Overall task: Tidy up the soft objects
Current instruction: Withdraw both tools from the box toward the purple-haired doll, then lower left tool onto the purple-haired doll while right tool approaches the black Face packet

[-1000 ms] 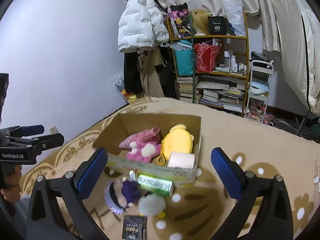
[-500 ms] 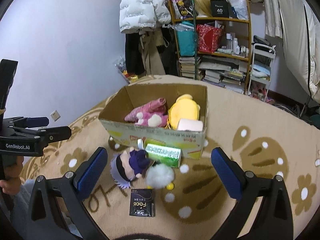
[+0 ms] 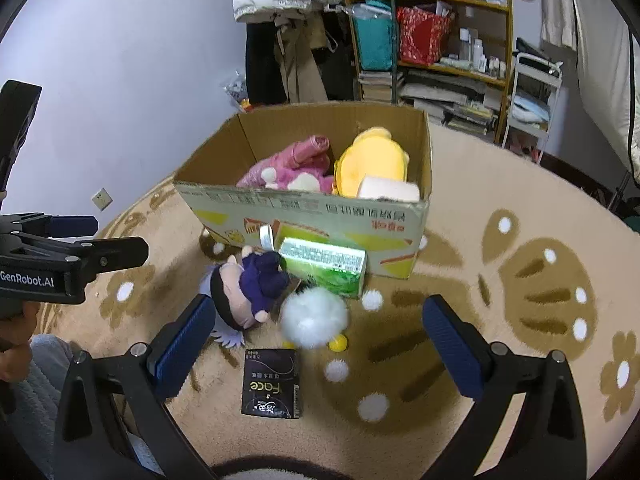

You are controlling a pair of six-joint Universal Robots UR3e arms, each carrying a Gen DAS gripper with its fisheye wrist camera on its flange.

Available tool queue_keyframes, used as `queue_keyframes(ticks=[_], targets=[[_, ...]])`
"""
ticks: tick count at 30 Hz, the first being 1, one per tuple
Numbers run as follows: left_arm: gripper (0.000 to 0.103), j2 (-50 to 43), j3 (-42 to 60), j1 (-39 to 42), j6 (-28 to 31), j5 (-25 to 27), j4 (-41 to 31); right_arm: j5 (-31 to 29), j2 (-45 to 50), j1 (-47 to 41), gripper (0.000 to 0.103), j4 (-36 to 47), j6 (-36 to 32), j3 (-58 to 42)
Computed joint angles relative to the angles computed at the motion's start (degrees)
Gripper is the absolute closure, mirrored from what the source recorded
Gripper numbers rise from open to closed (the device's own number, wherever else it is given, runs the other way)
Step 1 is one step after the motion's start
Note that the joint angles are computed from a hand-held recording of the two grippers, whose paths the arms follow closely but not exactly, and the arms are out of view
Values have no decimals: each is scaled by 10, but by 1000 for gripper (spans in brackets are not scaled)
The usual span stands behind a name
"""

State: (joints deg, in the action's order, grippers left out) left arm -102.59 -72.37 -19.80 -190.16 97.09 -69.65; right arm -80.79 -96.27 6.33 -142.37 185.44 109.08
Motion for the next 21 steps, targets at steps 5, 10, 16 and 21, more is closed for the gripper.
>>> queue_keyframes(ticks=[5, 10, 16, 21], targets=[[3, -27, 15, 2, 3, -11, -13, 1, 20, 0, 0, 8, 4, -3], [3, -52, 30, 7, 1, -30, -28, 2, 43, 5, 0, 21, 6, -11], [3, -76, 45, 2, 8, -41, -45, 5, 70, 13, 0, 57, -20, -27], [3, -100, 64, -2, 11, -43, -59, 12, 85, 20, 0, 64, -21, -30]])
